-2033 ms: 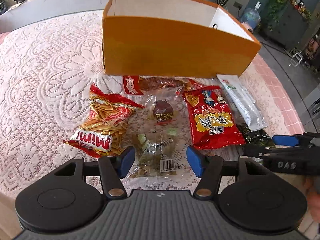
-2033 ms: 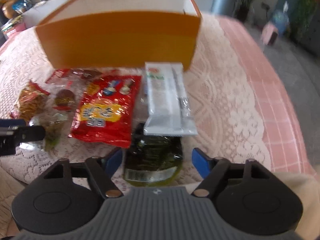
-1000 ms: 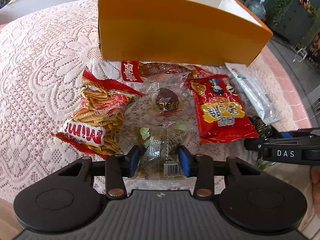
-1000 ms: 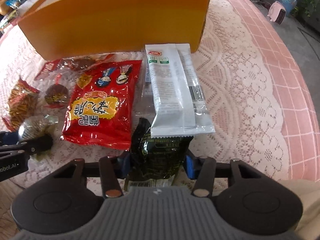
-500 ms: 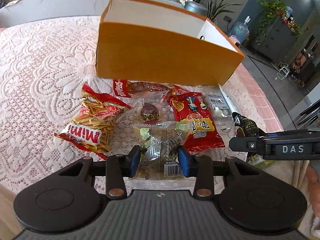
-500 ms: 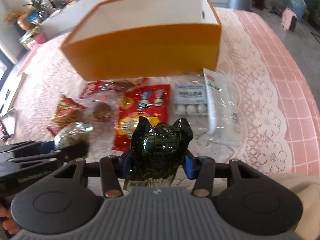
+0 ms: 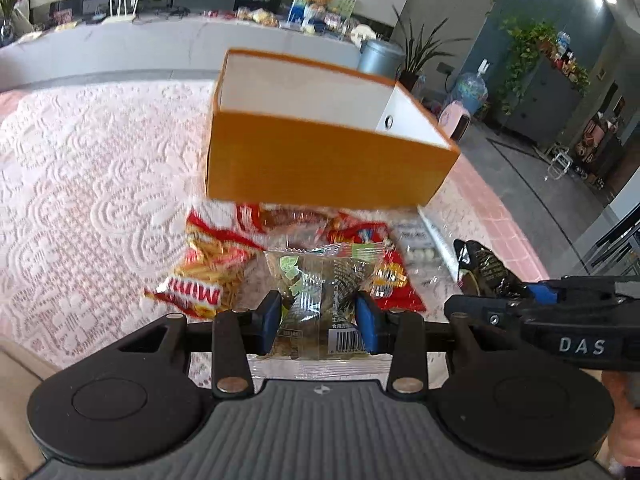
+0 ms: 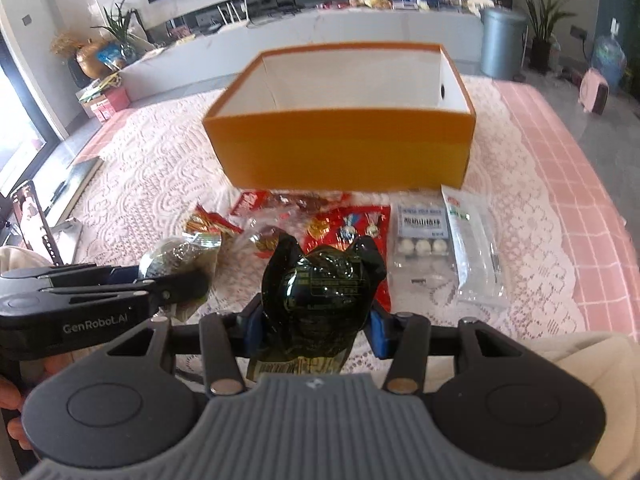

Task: Organize snacks
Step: 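Lift the clear bag and seaweed pack with both grippers over the box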

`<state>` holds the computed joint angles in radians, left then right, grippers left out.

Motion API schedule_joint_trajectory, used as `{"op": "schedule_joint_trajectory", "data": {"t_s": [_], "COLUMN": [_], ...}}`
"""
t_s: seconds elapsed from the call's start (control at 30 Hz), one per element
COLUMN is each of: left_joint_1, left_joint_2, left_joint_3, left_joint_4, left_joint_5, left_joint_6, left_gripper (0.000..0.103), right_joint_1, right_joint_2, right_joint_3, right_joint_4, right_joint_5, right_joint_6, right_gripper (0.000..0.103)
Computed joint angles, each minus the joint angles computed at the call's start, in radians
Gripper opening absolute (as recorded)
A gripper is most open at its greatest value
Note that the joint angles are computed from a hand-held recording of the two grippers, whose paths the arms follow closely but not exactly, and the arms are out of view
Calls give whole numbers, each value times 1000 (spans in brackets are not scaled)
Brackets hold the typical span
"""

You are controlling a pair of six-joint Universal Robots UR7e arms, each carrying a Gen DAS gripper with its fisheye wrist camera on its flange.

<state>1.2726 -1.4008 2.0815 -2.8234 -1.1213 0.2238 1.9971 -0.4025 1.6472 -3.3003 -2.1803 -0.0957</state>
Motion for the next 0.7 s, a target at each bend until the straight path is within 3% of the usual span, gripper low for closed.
{"op": "schedule_joint_trajectory", "data": {"t_s": [0.33,0.7], "left_joint_1": [-17,-35], "left_joint_2": [39,155], "left_joint_3": [-80,-231], "left_joint_4": [-56,-89], "left_joint_5": [-5,-15], "left_joint_6": [38,123], "left_gripper": [45,45], "right_joint_1": [14,12], "right_joint_2": [6,60], "right_joint_3": [-59,-250], "right_joint_4": [-45,-2], "right_joint_5": [-14,-44], "right_joint_6": [-92,-229], "right_gripper": [49,49]}}
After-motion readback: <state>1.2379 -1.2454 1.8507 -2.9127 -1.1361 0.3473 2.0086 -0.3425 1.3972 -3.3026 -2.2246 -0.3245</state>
